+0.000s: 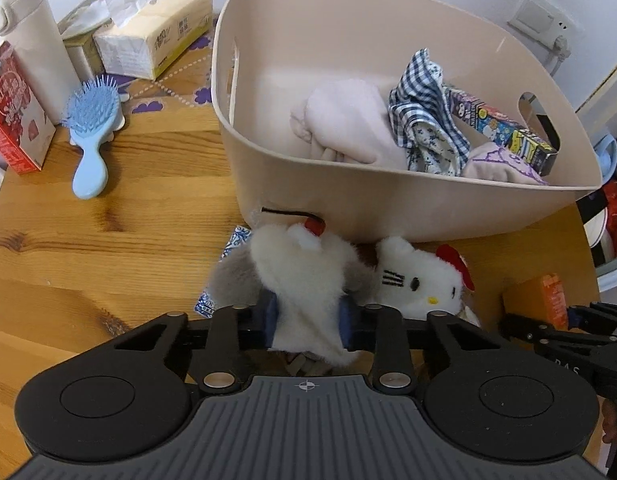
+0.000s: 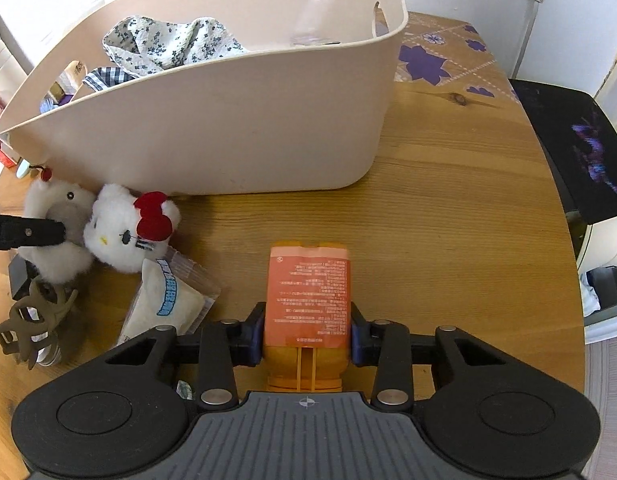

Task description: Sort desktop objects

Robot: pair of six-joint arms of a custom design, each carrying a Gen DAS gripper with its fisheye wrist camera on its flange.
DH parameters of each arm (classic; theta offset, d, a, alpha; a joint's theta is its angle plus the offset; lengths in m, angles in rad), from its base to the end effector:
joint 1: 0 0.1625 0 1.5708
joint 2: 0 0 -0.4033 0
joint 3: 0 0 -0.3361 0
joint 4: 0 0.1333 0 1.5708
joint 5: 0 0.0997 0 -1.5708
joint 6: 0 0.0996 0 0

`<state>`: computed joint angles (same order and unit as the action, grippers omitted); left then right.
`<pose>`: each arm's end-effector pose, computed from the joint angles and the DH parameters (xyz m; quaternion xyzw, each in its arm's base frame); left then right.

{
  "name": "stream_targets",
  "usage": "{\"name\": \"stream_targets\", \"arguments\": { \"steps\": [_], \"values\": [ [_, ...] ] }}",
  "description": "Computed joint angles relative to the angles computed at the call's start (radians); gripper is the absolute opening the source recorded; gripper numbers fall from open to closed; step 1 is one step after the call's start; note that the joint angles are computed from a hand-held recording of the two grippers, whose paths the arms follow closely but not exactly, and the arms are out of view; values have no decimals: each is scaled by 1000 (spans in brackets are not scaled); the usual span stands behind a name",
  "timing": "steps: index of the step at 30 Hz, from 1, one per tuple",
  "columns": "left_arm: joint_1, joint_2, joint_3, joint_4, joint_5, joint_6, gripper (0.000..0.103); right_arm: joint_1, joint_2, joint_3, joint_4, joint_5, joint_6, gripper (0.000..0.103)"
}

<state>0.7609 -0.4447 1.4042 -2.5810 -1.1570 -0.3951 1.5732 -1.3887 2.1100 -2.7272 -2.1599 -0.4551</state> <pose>-0.3593 -0.5815 -0.0253 0.1964 0.9585 -0.1368 0.1551 0.0790 -0.4506 0.3041 0.1509 -0.9242 0.1377 0.3226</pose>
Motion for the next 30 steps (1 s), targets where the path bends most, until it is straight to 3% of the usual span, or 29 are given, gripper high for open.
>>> {"name": "stream_targets", "arguments": {
  "steps": [10,30],
  "values": [
    [-12,-26,38,-32,-1,-2,17,-17,-57,27,19,55,-26,36],
    [-58,-136,200,-179,7,-10,14,3,-188,26,40,131,-107,36]
  ]
}}
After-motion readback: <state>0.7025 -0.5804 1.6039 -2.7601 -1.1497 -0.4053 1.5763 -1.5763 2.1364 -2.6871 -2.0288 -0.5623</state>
